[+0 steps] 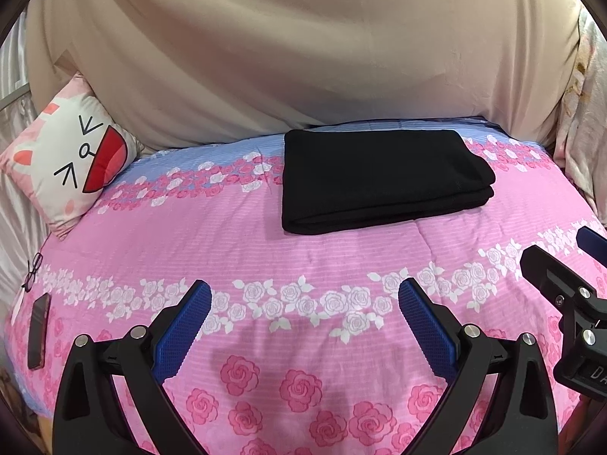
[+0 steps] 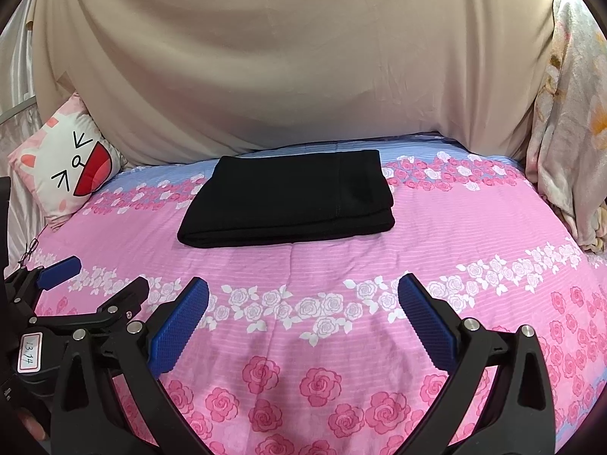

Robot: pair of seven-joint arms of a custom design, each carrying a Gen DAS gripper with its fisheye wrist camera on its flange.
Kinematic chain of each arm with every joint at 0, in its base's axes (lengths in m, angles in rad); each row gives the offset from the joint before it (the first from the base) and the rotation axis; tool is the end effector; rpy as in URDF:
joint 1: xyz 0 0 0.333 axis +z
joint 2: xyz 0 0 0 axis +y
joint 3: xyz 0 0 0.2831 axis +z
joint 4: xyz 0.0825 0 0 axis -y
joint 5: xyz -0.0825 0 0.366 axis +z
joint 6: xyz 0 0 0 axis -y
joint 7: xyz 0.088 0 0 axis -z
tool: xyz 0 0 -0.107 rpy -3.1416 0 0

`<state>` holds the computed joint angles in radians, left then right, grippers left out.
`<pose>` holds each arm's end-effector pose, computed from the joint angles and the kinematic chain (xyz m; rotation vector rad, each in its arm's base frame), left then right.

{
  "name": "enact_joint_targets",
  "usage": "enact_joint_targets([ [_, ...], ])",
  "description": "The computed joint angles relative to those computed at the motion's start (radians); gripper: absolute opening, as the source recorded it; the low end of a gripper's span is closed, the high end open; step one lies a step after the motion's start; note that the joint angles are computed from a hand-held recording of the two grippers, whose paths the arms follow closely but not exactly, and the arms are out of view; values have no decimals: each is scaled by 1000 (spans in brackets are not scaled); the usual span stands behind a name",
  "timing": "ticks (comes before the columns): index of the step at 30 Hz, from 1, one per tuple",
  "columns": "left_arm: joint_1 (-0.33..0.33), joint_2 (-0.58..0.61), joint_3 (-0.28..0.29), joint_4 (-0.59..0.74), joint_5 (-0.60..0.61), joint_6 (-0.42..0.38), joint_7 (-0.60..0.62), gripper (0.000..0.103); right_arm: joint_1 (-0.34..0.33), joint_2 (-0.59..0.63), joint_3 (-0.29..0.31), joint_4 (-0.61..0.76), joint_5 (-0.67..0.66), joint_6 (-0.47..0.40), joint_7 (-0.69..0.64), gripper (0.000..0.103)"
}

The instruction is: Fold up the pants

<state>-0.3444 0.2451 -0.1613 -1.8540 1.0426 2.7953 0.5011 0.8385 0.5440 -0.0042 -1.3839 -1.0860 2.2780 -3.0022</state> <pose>0.5357 -0.3347 0.4322 -1.4287 1.9195 -0.8067 0.4941 0.5141 0.4237 -1.3891 1.8288 -0.8447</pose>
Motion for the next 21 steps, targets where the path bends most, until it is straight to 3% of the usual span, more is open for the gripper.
enact_joint_targets([
  [15, -12, 56, 3, 58, -59, 31, 86, 98, -16, -19, -2, -31, -11, 12, 25, 98],
  [21, -5, 80, -6, 75, -148, 40, 154, 98, -19, -28, 2, -42, -21, 9, 40, 98],
])
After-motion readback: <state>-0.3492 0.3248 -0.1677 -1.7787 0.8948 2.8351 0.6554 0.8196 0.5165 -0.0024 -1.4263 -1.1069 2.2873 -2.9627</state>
